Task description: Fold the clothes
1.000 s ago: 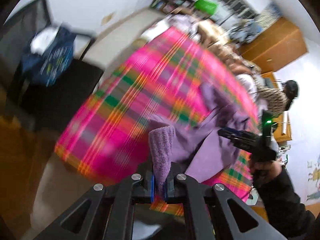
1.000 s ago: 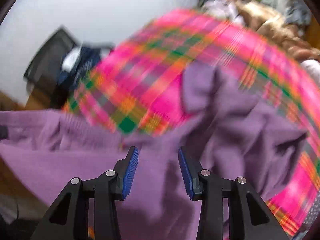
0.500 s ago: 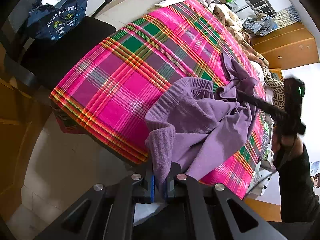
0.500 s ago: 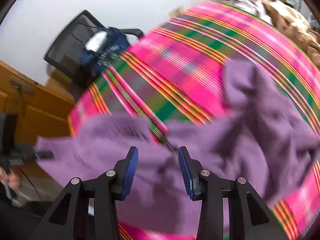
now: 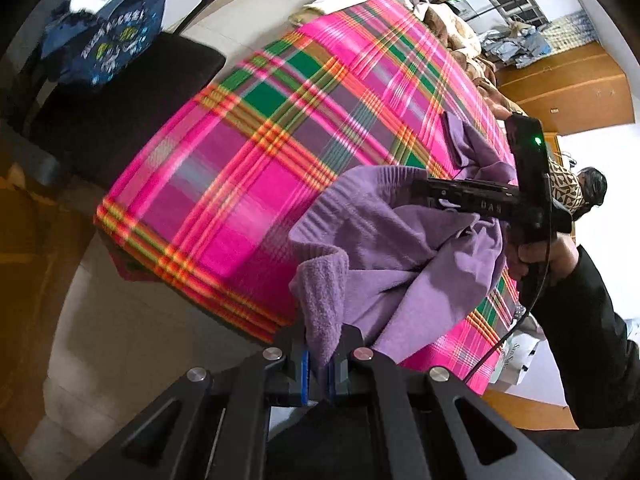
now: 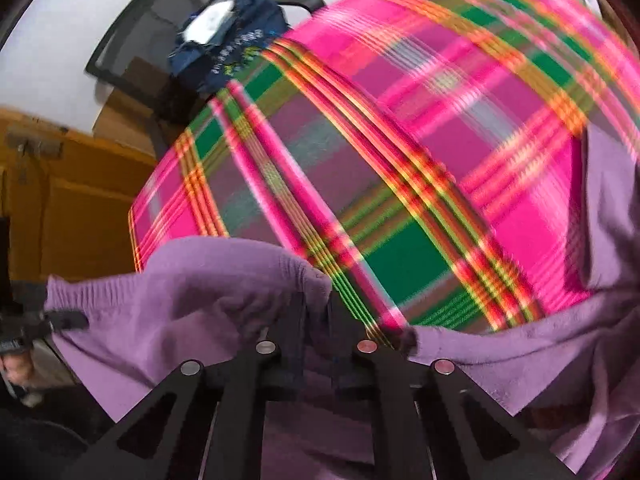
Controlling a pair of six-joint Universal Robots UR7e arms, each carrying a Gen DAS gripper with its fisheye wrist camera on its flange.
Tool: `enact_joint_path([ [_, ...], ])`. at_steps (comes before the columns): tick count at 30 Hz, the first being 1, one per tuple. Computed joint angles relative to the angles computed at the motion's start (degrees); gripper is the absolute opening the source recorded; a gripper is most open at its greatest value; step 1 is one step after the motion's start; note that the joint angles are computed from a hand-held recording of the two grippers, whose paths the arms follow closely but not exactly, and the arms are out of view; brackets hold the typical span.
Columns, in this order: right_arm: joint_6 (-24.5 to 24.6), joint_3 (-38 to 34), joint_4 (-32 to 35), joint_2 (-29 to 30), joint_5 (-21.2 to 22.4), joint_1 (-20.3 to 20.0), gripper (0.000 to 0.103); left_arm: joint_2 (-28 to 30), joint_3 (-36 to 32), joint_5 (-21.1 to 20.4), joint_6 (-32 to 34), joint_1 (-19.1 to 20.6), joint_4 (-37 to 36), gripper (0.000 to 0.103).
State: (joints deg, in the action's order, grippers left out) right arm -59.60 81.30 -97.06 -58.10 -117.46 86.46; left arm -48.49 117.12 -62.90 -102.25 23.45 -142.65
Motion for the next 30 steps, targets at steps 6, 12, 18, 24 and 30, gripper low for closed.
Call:
enact_joint_path([
  [6, -3.9, -3.6, -7.0, -3.7, 10.6, 0.5, 0.009, -1.2, -5.7, 5.2, 3.7, -0.3, 8.9, 0.006],
  [12, -5.3, -9.6, -11.8, -7.9, 23.3, 1.9, 0.009, 0.7, -16.4, 14.5, 10.3, -1.5, 18.0, 0.006],
  [18, -3.7, -17.4, -14.4, -10.4, 33.3, 1.9, 0.009, 5.1, -28.3, 23.1, 20.4, -3.4, 21.4, 0.006],
  [24, -0.4, -29.7, -14.9, -10.5, 42.6, -0.1, 0.009, 13.2, -41.3, 25.5, 38.8, -4.3, 15.7, 0.006],
  [30, 3.5, -41.4, -16.3, -10.6, 48.9, -3.6, 0.009, 22.7, -56.3, 21.1, 59.3, -4.3, 6.7, 0.006],
])
